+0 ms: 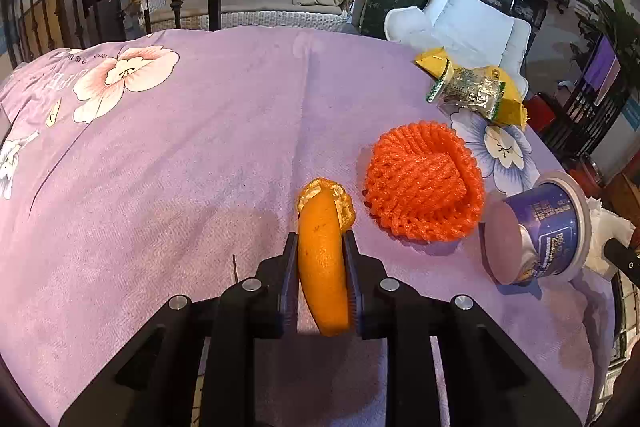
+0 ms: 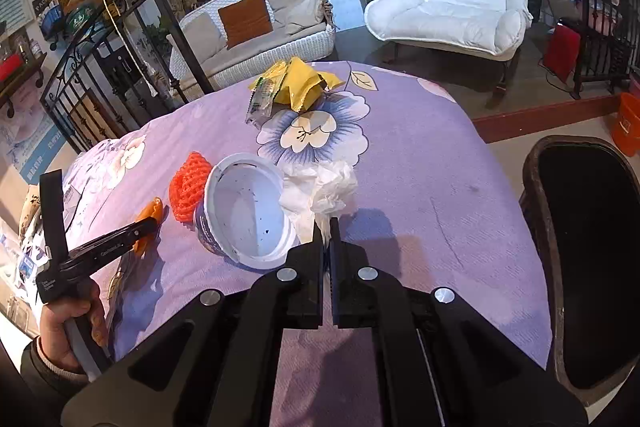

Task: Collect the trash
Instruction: 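Carry the crumpled tissue and orange peel over the black bin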

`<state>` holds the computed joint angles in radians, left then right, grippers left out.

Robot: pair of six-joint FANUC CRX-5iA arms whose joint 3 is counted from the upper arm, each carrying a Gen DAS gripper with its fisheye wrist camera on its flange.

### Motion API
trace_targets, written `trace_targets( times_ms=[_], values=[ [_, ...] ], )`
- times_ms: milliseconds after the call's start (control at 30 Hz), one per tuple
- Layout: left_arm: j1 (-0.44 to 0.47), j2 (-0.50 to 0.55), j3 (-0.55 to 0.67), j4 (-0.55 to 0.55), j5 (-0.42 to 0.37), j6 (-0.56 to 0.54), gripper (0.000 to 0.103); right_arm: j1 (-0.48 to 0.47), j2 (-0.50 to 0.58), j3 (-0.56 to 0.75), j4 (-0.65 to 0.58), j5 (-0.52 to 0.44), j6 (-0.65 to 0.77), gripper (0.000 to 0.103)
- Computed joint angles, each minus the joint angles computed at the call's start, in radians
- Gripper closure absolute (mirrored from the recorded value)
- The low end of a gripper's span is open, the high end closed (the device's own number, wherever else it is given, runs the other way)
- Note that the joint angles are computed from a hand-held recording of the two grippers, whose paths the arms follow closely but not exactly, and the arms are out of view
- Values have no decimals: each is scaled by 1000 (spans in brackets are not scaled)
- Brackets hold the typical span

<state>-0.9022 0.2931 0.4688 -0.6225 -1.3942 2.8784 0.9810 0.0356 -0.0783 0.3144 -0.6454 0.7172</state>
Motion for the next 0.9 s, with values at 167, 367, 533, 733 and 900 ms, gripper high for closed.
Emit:
trace_targets(
  times_ms=[167, 367, 533, 733, 900],
  values=[
    [-58, -14, 7, -51, -13, 41, 82, 13, -52, -73, 78, 22, -75, 99],
    [-158, -4, 60, -137, -48, 66, 82, 29, -138, -186, 186, 49, -202, 99],
    [-216, 34, 127, -170, -48, 41, 82, 33, -208, -266, 245, 58, -288, 99],
    [-238, 99, 222, -163, -12, -40, 82, 25, -292, -363, 345, 55, -408, 99],
    [-237, 174, 317, -128, 40, -135, 82, 6, -359, -431, 426, 23, -496, 99]
  ],
)
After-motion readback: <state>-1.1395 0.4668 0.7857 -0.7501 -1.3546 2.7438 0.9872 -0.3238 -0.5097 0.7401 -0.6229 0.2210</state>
